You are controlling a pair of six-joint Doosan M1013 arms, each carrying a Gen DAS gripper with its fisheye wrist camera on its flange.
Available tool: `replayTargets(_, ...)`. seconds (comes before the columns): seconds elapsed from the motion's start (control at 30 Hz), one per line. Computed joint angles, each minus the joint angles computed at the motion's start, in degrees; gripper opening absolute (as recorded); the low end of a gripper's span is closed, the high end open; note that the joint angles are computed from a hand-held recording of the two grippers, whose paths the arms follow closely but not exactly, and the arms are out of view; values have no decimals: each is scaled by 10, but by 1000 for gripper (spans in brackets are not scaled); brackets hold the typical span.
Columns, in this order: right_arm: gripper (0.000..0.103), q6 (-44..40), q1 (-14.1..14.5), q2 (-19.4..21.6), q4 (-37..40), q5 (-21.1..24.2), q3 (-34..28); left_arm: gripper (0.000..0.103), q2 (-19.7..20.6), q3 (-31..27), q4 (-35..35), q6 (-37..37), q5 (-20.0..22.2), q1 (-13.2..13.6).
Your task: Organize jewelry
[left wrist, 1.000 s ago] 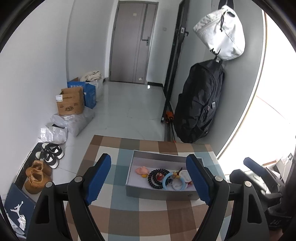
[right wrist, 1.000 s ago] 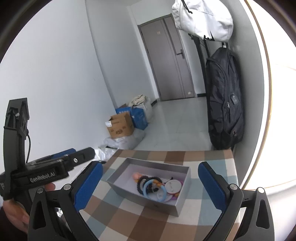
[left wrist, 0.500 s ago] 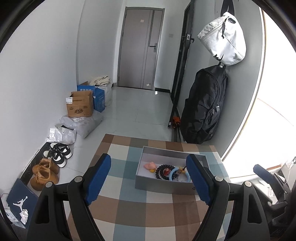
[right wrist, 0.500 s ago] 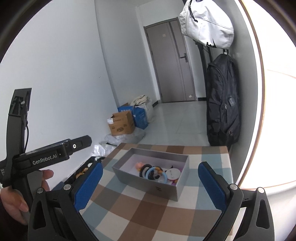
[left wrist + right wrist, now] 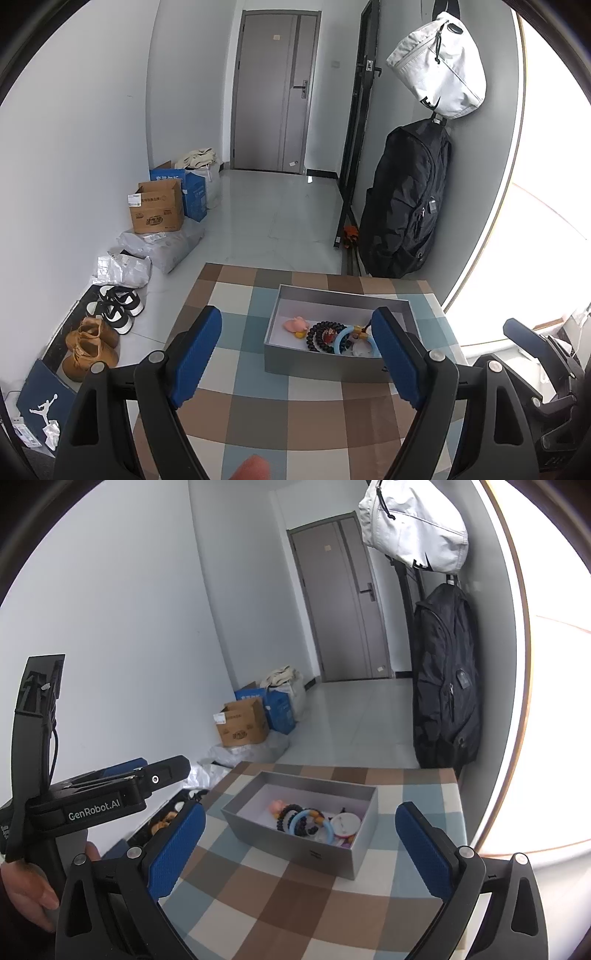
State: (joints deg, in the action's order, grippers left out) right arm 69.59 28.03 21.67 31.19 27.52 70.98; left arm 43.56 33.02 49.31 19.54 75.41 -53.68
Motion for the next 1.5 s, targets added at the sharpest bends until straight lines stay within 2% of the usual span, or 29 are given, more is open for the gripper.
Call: replayTargets(1.5,103,33,2,7,-31,23,-11,80,0,0,-1,0,-8,-1)
